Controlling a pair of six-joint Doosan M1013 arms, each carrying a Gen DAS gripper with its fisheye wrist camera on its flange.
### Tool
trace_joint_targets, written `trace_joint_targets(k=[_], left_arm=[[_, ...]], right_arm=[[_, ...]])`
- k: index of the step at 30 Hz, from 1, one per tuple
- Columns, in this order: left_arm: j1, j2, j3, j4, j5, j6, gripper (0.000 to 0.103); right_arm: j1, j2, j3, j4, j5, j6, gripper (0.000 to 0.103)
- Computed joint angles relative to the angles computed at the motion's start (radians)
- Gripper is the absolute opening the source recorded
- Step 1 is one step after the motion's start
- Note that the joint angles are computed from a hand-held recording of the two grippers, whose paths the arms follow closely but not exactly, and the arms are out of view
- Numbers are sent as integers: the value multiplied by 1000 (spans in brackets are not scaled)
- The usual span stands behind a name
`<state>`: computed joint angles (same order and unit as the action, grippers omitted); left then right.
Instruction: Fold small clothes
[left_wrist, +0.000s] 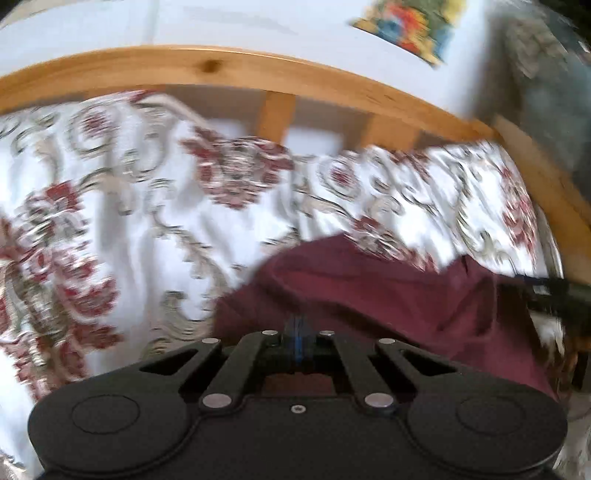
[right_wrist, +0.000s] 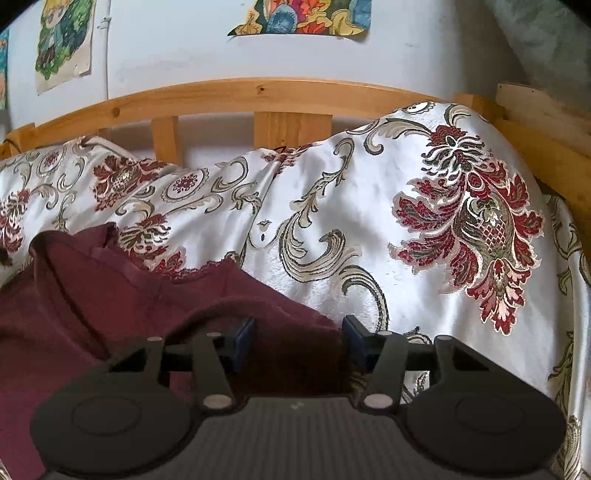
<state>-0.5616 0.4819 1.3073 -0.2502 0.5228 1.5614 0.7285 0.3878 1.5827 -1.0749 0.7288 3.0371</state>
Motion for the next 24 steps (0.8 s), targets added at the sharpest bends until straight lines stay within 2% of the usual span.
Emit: trace_joint_targets(k=[2,4,5,7,8,10,11,13,14,15,16,17,18,19,21,23,24], left_arm=[[4,0,1,60,-4,-51,0],[9,8,-9,18,17,-12,2],[7,10,-11,11,21,6,7],[-7,15,-12,39,14,33,25],[-17,20,-15,61,10,51,29],[-33,30,-21,82,2,93,45],[-42,35,-24,106,-9,98,49],[-62,47,-30,203,-42,57,68],[-73,54,-37,292,-56,-10,69],[-83,65,-49,374,-54,-82,67],[-87,76,-65,408,-42,-113,56],[-86,89,-86,401,-24,-106,42],[-86,103,-110,399,10,-107,8],[-86,119,-137,407,50,-126,0],[-76,127,-147,374,47,-129,0],[-70,114,-124,370,-5,-148,0],[-63,107,-112,334,-32,-132,0]], right_arm=[[0,-1,2,-2,0,8,59],[-1,-1,4,2,-2,18,66],[2,-1,4,-2,2,25,67],[4,0,6,-6,1,30,73],[5,-1,8,-8,-3,34,75],[8,-1,12,-15,-5,40,79],[11,-2,15,-24,-6,46,81],[17,-1,18,-38,1,44,85],[20,0,17,-41,9,37,85],[23,2,14,-40,18,23,85],[25,3,13,-40,25,9,85],[26,2,13,-41,26,-3,85],[26,2,13,-42,26,-11,85],[26,2,13,-44,25,-13,85],[22,1,16,-49,20,12,83],[17,-1,21,-58,14,58,73],[15,-2,23,-64,11,79,64]])
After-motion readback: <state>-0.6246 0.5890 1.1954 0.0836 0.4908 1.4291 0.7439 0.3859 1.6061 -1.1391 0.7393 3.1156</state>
